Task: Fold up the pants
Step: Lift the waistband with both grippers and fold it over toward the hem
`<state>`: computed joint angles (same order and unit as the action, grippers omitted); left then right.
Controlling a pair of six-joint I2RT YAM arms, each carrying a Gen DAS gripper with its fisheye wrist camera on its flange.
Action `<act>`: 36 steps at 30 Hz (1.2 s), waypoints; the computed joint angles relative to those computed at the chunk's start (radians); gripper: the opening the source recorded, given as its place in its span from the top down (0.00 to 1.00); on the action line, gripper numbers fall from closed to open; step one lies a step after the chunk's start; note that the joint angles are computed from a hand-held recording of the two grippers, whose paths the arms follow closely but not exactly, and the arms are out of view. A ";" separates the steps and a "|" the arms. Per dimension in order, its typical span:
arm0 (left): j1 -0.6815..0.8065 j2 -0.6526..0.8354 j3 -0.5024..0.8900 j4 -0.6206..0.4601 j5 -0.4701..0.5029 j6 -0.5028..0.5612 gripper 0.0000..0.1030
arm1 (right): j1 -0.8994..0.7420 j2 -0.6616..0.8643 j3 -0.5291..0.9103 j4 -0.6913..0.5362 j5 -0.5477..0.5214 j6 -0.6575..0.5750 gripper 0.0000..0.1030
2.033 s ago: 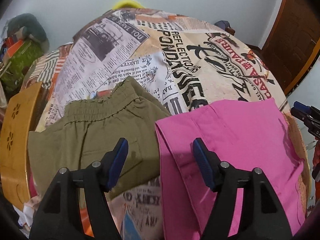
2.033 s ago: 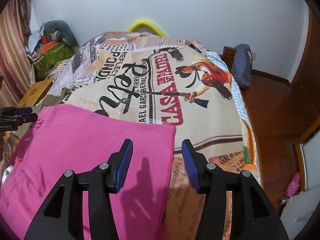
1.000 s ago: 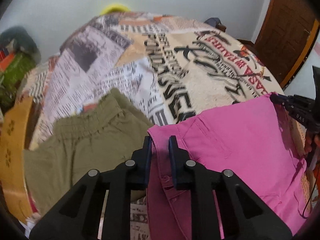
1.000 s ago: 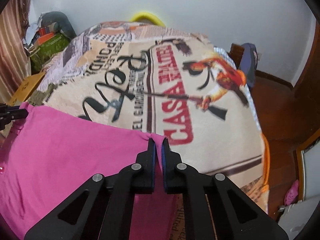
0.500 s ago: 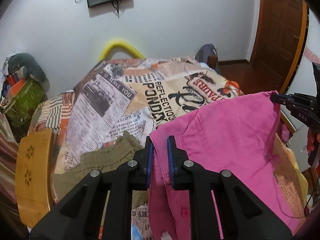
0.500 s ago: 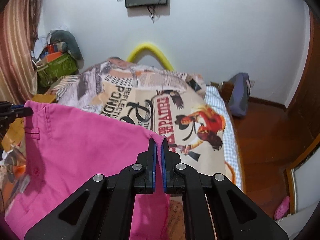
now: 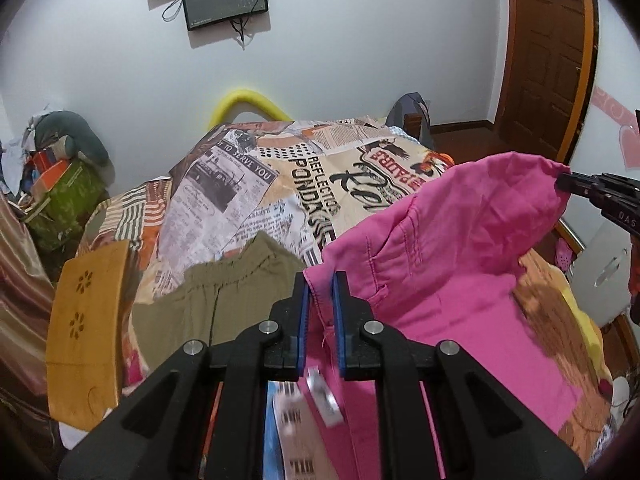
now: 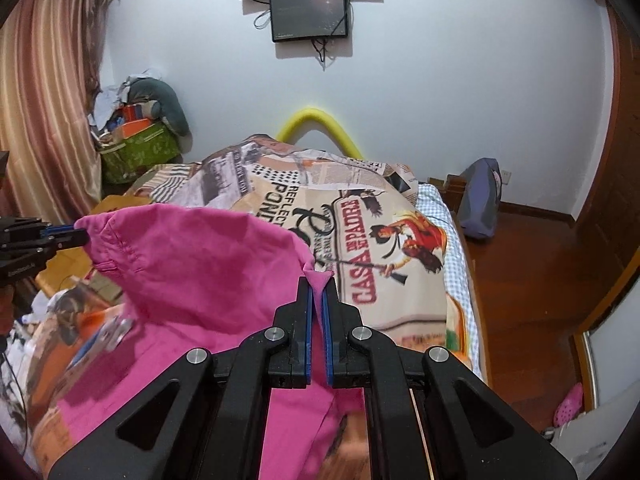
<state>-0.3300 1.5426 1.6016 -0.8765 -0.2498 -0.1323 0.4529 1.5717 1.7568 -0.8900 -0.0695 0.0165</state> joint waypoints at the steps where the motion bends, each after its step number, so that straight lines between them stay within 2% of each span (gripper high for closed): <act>1: -0.016 -0.041 -0.040 -0.002 -0.007 -0.013 0.90 | 0.007 -0.024 -0.022 -0.001 0.005 0.004 0.96; 7: -0.091 -0.218 -0.230 -0.005 -0.057 -0.082 0.92 | 0.030 -0.204 -0.209 -0.008 0.010 0.034 0.96; 14: -0.150 -0.423 -0.536 0.004 -0.020 -0.234 0.94 | 0.057 -0.412 -0.503 -0.028 -0.020 0.059 0.96; 20: -0.264 -0.491 -0.708 -0.033 -0.058 -0.357 0.94 | 0.097 -0.522 -0.721 -0.028 -0.024 0.104 0.96; 26: -0.361 -0.592 -0.719 -0.136 -0.115 -0.447 0.94 | 0.109 -0.582 -0.777 -0.077 -0.001 0.168 0.93; 29: -0.449 -0.583 -0.655 -0.202 -0.205 -0.483 0.94 | 0.097 -0.632 -0.781 -0.102 0.022 0.172 0.82; 30: -0.459 -0.576 -0.637 -0.211 -0.215 -0.478 0.94 | 0.105 -0.640 -0.775 -0.111 0.047 0.171 0.78; 34: -0.521 -0.520 -0.554 -0.227 -0.256 -0.461 0.94 | 0.163 -0.670 -0.740 -0.141 0.122 0.174 0.72; 36: -0.530 -0.490 -0.529 -0.208 -0.253 -0.430 0.93 | 0.177 -0.668 -0.719 -0.133 0.125 0.174 0.61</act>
<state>-0.8601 1.0525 1.0731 -1.0842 -0.5027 -0.5626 0.6301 0.9039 1.0378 -1.0226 0.0550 0.1906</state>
